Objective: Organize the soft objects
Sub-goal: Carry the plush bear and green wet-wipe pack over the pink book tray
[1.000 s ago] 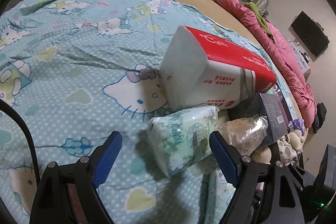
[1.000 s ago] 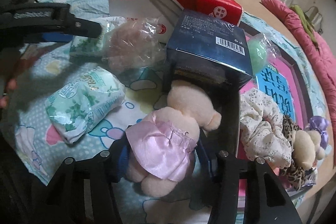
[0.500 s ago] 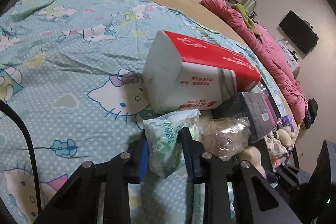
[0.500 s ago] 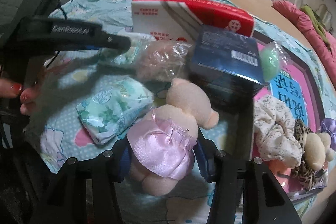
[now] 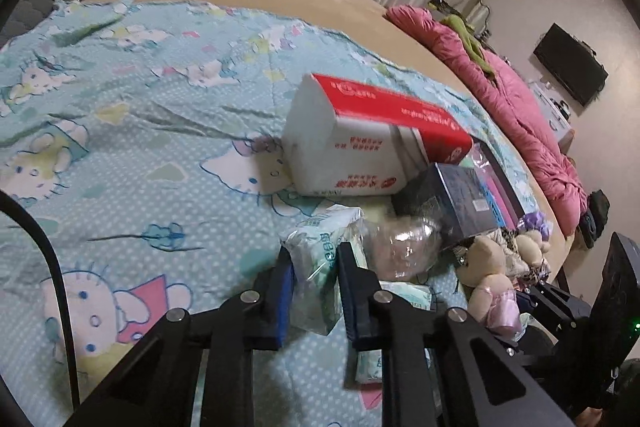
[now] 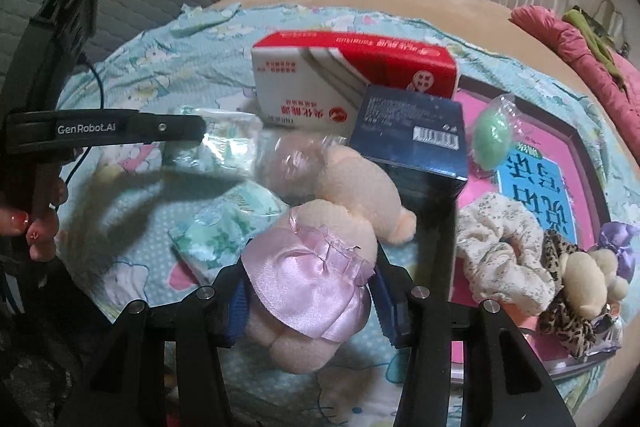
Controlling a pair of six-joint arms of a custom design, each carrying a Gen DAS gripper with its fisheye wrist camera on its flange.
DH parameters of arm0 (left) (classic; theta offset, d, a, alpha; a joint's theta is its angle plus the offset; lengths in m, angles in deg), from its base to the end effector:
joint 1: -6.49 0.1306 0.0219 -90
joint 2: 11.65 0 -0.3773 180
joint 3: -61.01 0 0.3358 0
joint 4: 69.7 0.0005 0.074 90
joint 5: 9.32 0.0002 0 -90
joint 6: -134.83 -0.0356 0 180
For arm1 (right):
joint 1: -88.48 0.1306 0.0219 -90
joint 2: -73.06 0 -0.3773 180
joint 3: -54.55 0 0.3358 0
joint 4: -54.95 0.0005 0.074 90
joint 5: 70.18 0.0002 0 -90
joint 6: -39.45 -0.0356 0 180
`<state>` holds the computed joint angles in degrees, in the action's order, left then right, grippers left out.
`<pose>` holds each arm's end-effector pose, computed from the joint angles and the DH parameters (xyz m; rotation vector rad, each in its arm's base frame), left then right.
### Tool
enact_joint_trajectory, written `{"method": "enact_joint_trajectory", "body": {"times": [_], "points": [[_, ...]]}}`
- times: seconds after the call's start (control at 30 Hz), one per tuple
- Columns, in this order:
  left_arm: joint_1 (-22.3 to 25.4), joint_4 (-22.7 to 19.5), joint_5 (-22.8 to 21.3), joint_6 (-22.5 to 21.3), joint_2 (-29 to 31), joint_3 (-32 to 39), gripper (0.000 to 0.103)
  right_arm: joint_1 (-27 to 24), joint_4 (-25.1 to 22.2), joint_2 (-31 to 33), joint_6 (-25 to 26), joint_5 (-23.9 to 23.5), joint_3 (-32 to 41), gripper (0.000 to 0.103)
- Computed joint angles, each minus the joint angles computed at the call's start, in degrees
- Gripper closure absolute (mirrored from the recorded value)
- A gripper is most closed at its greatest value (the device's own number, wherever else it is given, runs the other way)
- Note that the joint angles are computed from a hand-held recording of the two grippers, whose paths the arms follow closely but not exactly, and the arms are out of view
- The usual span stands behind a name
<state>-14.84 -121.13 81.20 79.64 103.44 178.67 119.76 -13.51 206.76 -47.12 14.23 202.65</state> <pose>0.5486 -0.2151 0.4047 -0.2863 2.4587 -0.4470 0.5727 0.3514 0.3982 -0.7952 2.4098 0.3183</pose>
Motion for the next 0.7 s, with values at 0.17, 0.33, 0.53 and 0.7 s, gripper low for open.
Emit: {"method": "enact_joint_trajectory", "body": {"times": [0.17, 0.33, 0.53, 0.7], "points": [[-0.8, -0.8, -2.9, 0.0, -1.6, 0.4, 0.082, -0.1, 3.1, -2.0, -0.4, -0.5, -2.7, 0.050], [-2.8, -5.0, -7.1, -1.2, -1.2, 4.0, 0.082, -0.2, 6.4, -3.9, 0.1, -0.6, -5.2, 0.050], [-4.8, -8.6, -10.3, -2.7, -0.2, 8.5, 0.082, -0.8, 9.0, -5.4, -0.9, -1.5, -6.7, 0.050], [-5.7, -10.4, -11.5, -3.2, 0.3, 10.8, 0.082, -1.2, 10.9, -6.6, -1.6, -2.2, -8.2, 0.050]]}}
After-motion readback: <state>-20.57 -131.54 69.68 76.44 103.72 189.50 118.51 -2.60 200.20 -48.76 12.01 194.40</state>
